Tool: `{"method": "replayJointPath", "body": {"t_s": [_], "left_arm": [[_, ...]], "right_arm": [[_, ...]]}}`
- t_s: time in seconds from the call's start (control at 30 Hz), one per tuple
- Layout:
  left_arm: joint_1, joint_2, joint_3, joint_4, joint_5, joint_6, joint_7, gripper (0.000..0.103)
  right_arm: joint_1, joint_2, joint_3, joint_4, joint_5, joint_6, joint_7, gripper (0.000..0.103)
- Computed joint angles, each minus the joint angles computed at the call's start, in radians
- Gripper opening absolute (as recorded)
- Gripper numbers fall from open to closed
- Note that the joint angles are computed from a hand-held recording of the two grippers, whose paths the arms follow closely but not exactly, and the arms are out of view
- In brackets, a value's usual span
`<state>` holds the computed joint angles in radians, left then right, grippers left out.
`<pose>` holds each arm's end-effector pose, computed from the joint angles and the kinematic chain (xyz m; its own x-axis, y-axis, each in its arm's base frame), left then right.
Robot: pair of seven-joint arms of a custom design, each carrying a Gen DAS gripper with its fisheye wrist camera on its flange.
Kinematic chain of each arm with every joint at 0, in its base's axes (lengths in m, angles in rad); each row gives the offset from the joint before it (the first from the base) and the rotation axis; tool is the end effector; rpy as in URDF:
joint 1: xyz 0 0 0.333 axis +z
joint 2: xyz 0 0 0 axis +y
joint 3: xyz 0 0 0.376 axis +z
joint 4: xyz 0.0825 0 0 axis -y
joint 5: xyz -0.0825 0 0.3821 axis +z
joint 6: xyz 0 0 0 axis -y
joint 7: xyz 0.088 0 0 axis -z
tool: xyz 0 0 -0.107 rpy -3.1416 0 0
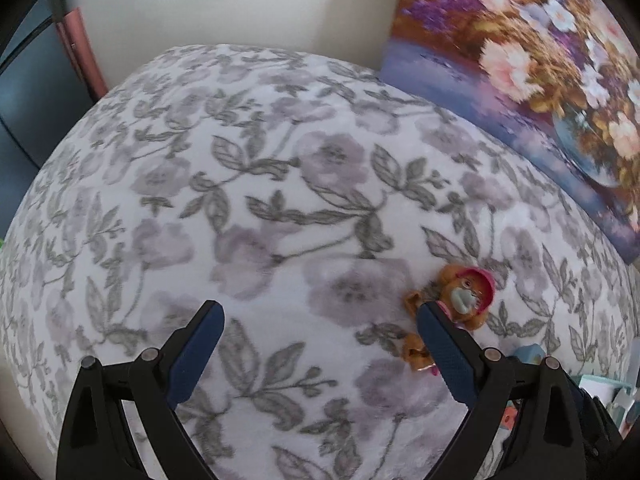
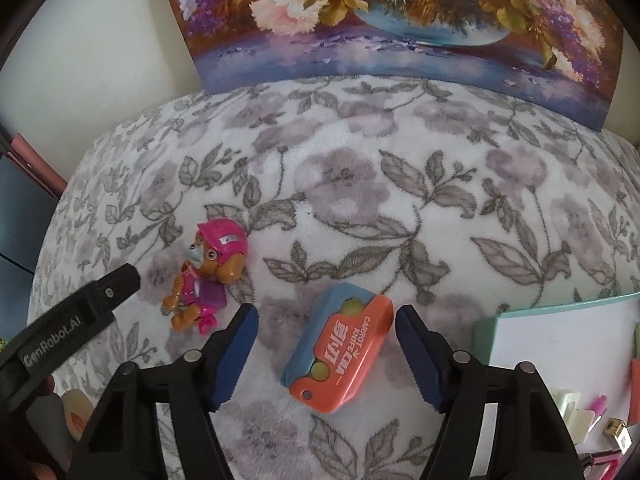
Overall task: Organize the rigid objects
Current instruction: 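Grasp the pink-helmeted dog figurine with the left tool while the right tool grasps the orange carrot knife toy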
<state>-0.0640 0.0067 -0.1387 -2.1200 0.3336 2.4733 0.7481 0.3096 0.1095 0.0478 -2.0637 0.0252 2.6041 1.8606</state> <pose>0.5603 -0.1159 0.5060 0.3764 -0.9258 0.0337 -0.8398 -0.3564 -0.4095 0.5713 0.2117 0.4888 0.0764 -0.9866 -0.1442 -0.9196 -0.0139 -0.3926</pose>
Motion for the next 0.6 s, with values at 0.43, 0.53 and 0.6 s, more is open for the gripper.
{"method": "replayJointPath", "body": {"t_s": [0.43, 0.53, 0.6], "left_arm": [[-0.010, 0.017, -0.009, -0.021, -0.145, 0.111, 0.128, 0.097], [-0.016, 0.037, -0.012, -0.011, -0.136, 0.110, 0.126, 0.097], [-0.018, 0.047, -0.015, -0.008, -0.151, 0.114, 0.145, 0.097]], "right_arm": [[0.010, 0.012, -0.009, -0.008, -0.064, -0.008, 0.049, 0.068], [0.010, 0.009, -0.010, -0.011, -0.075, -0.009, 0.057, 0.063], [0.005, 0.004, -0.010, -0.016, -0.068, -0.008, 0.050, 0.058]]}}
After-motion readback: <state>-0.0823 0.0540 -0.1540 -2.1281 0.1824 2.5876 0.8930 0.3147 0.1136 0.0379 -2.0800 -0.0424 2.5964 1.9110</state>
